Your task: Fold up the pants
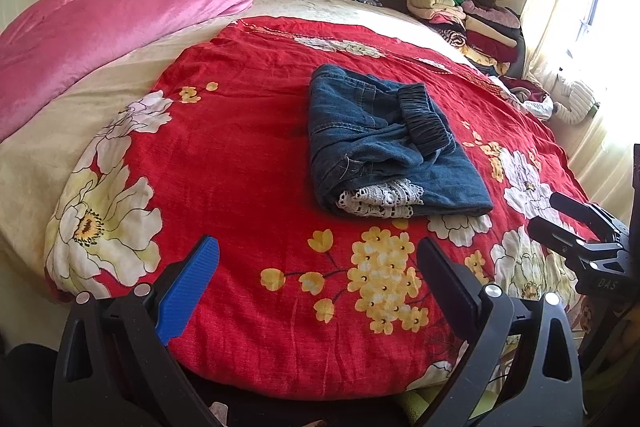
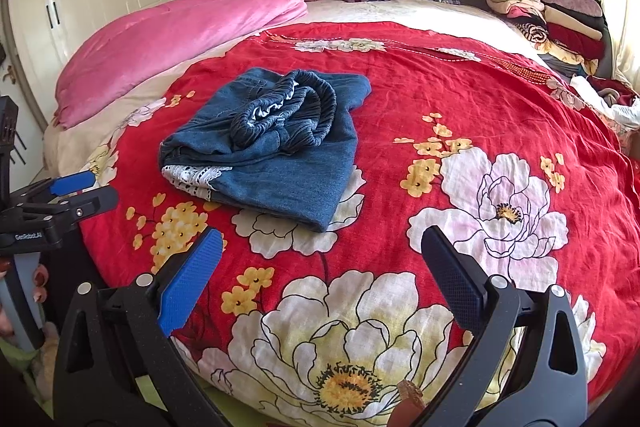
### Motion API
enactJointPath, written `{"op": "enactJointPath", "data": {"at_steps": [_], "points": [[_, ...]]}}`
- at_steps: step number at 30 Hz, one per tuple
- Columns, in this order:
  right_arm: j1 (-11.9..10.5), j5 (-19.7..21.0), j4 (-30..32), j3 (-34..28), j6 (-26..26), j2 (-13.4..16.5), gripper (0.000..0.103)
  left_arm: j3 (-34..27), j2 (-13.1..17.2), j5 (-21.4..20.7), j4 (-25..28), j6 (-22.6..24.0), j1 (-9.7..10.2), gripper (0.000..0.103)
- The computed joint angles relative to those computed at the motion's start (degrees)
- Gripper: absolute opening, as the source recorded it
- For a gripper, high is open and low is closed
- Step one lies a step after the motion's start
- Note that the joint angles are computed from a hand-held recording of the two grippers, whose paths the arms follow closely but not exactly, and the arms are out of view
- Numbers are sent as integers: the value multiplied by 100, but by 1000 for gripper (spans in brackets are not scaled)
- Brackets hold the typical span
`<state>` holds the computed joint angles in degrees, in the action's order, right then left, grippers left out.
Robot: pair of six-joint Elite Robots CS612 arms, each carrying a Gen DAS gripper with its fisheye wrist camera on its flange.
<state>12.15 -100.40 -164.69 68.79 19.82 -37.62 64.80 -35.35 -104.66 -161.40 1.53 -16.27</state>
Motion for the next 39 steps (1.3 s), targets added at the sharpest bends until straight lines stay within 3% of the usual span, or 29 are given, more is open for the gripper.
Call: {"op": "enactJointPath", "data": {"at_steps": [39], "points": [[8, -127, 54, 5, 107, -2, 94, 43, -49, 166, 64, 54, -33, 99]]}}
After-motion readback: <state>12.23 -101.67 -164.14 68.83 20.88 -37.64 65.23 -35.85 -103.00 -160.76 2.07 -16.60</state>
